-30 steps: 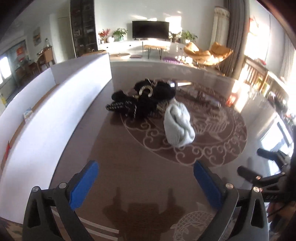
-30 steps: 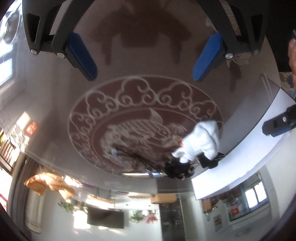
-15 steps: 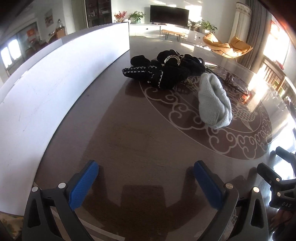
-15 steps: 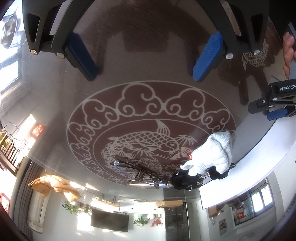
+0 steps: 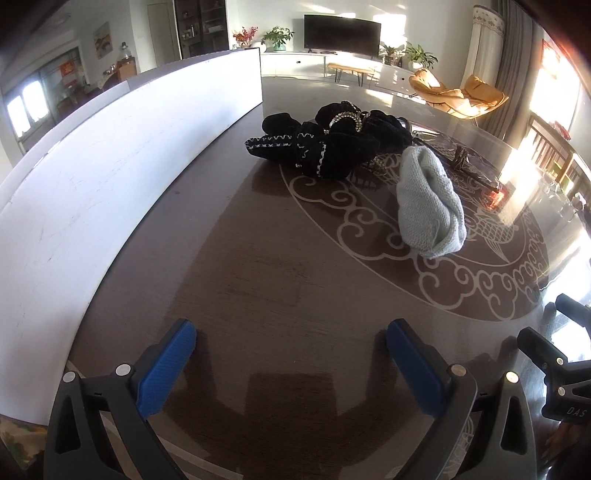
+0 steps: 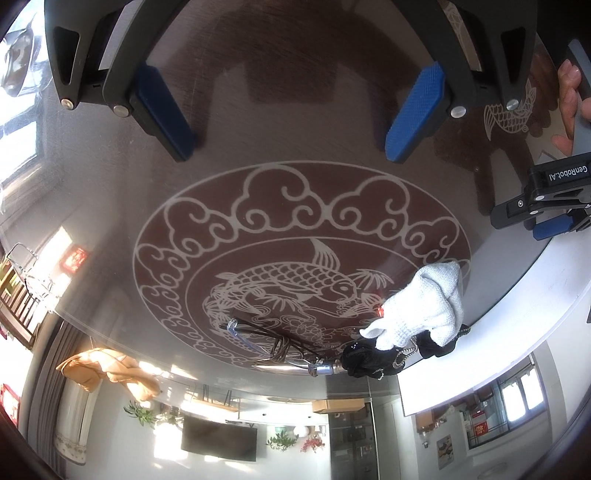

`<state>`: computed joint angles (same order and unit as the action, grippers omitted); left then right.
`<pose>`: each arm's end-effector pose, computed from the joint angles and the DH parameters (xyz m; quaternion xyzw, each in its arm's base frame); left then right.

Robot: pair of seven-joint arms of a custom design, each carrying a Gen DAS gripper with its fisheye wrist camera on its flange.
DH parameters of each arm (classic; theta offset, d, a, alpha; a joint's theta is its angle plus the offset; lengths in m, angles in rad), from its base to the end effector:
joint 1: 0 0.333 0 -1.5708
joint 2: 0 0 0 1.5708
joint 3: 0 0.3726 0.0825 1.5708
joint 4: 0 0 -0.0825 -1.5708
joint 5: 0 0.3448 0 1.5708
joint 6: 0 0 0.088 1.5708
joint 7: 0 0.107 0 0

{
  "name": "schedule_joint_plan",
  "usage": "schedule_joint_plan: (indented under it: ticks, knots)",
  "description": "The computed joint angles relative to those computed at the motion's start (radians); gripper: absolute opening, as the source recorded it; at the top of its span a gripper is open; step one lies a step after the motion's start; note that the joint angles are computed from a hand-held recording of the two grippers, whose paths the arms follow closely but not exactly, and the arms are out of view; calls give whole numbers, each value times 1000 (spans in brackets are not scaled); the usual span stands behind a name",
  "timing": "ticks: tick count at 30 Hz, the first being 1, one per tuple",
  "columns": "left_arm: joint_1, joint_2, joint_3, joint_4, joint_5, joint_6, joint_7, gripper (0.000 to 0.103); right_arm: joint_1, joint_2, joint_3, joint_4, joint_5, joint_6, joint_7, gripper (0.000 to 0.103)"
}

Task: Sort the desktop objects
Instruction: 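Grasp the white knit glove with the right tool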

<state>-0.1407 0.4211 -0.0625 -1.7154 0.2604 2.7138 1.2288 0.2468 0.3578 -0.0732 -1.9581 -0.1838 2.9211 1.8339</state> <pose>0.6797 -0.1417 0.4822 -0.6578 0.6938 -0.2109 0.2036 0.6368 0.1291 0.4415 -0.7038 0.6431 -0.2075 0.2191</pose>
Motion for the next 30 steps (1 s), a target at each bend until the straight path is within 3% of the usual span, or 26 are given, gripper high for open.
schedule_joint_plan:
  ticks: [6,10,14,16,18,20,24,30]
  knots:
    - [13,7,-13,10,-14,-5,33,103,3,0,-3,0,-1,1,3,103]
    - [42,8,-43,27,-64,-46,111,103,38,8,-41,7,-34,2,65,103]
    - [34,5,-31,19,-72,-33,114,103,29,8,-30,13,-38,-14,70,103]
    - [27,3,-21,12,-65,-18,103,103,6,20,6,54,-11,-66,40,103]
    - [19,5,-9,12,-57,-10,84,103,-97,43,145,94,116,-70,-116,103]
    - [5,9,14,17,-38,-9,40,103,-129,76,209,153,200,-72,-217,103]
    - [-7,10,48,21,1,-19,-51,103,-72,186,182,351,239,-118,-249,103]
    - [7,7,34,18,26,-23,-76,103,-37,368,192,671,290,-310,-308,103]
